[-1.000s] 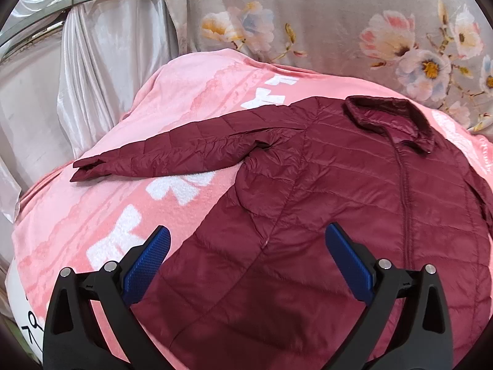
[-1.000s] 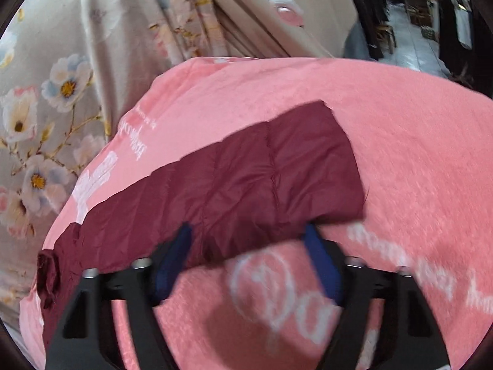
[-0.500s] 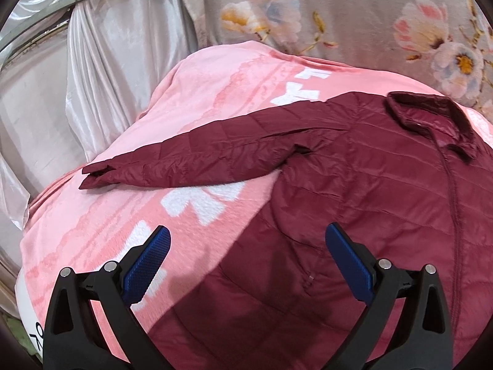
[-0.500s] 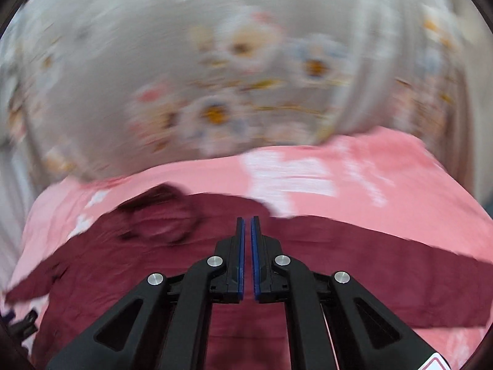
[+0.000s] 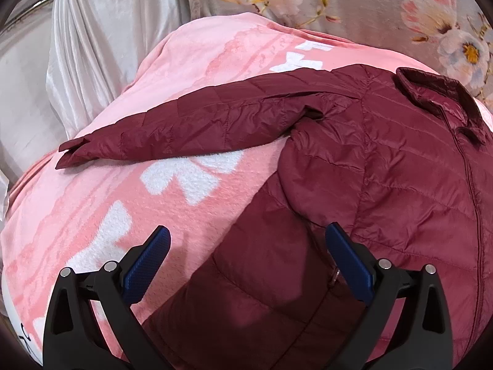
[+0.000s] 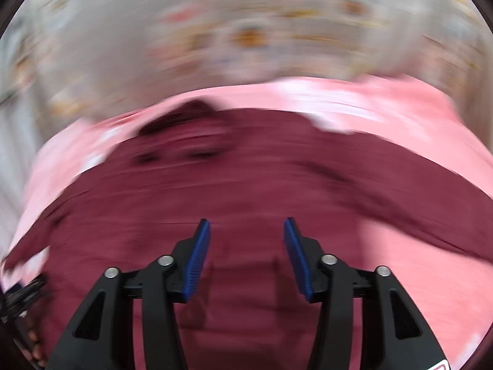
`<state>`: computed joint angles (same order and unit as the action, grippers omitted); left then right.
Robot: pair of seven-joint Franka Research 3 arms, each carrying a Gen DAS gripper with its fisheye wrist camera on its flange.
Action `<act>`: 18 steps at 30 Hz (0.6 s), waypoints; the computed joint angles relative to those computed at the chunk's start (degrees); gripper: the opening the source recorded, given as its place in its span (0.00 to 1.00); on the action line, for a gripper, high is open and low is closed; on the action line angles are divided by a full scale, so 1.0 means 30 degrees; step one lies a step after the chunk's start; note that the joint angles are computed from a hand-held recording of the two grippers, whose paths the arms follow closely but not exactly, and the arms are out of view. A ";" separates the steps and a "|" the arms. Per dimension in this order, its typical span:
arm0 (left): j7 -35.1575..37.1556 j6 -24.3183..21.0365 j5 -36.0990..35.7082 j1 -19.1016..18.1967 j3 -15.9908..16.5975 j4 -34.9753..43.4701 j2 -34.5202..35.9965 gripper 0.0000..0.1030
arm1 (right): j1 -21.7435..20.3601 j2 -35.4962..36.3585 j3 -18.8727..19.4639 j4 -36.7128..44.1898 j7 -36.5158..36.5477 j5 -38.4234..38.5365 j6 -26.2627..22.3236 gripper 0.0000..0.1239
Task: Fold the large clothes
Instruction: 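Grasp the jacket sleeve with the right gripper and fold it across the body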
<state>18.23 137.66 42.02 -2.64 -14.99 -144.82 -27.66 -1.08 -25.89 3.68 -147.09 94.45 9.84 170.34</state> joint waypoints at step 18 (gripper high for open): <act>-0.0418 -0.1194 0.0559 -0.1150 -0.0898 0.0969 0.0194 0.95 | -0.3920 0.0324 -0.6718 -0.0549 -0.1103 0.6739 0.0148 0.15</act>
